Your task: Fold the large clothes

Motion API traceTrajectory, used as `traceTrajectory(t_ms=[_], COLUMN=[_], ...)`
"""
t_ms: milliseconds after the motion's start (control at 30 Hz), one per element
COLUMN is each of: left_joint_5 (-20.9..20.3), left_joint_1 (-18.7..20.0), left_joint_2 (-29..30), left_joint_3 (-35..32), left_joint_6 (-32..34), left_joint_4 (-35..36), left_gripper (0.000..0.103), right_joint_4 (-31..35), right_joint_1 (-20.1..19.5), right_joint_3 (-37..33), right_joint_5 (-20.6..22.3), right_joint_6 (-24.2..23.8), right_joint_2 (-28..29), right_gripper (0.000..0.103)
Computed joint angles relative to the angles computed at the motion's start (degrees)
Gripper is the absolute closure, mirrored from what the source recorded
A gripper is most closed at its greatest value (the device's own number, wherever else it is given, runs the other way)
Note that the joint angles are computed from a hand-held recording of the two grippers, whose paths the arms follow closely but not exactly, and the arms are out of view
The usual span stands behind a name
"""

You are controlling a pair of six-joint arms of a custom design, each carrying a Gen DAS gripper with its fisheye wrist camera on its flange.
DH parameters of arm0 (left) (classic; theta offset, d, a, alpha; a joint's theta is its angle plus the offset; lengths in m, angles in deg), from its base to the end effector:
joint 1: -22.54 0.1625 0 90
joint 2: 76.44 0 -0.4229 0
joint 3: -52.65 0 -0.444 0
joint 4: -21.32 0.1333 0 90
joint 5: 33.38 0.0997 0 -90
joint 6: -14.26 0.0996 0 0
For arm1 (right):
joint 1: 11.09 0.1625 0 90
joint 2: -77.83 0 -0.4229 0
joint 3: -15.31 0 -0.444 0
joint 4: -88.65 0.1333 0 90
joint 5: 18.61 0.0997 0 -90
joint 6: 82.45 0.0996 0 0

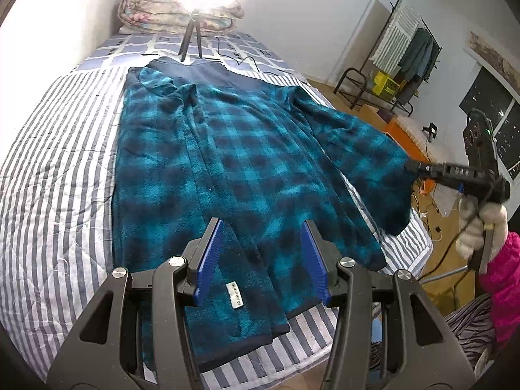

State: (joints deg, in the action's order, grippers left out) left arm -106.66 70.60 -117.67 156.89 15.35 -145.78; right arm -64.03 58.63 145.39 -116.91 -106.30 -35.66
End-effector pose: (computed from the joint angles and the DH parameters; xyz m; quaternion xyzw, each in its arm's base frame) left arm -0.3069 -0.5839 -0.0227 0.3435 0.9200 -0.1641 0.0929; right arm -0.0261 -0.4137 0.4271 0.0003 -0.9182 0.3368 0.2084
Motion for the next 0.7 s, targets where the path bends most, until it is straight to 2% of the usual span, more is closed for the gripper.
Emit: traceTrajectory(t_ms=[67, 200, 433, 500, 567, 600, 633, 700], left_joint_5=[0.16, 0.57, 1.24, 1.06, 0.72, 0.5, 0.26, -0.96], left_joint_1=[0.11, 0.33, 0.76, 0.93, 1.04, 1.08, 1.09, 1.23], left_joint_2=[-0.33, -0.88, -1.26, -1.2, -0.94, -0.79, -0.67, -0.31], left_joint_3=[0.28, 0.64, 1.25, 1.29, 1.1, 1.0, 0.92, 0.71], left_joint_6=[-0.31, -1.05, -2.05, -2.51, -2.81, -2.94, -3.13, -3.95], left_joint_4=[-0.39, -0.66, -0.42, 0.13, 0.9, 1.39, 1.73, 2.62], left_gripper=[0.053, 0.053, 0.053, 0.053, 0.053, 0.053, 0.053, 0.053], right_joint_4=[0.9, 1.07, 3.22, 4.71, 7.9, 9.65, 11.12, 13.38], right_joint_1=[1.59, 5.22, 5.4, 4.57, 3.74, 3.55, 3.08, 2.12], right_joint_3=[0.39, 1.21, 1.38, 0.84, 0.09, -0.46, -0.66, -0.84], right_joint_5=[-0.84, -6.13, -11.15, -9.92, -7.06, -5.94, -3.69, 0.8], right_joint_6=[-1.05, -3.85, -5.83, -5.77, -5.52, -5.11, -4.88, -5.61], right_joint_2=[1.91, 8.61, 15.83, 15.55, 14.0, 13.48, 11.97, 9.04], right_gripper=[0.103, 0.103, 0.103, 0.101, 0.094, 0.084, 0.068, 0.067])
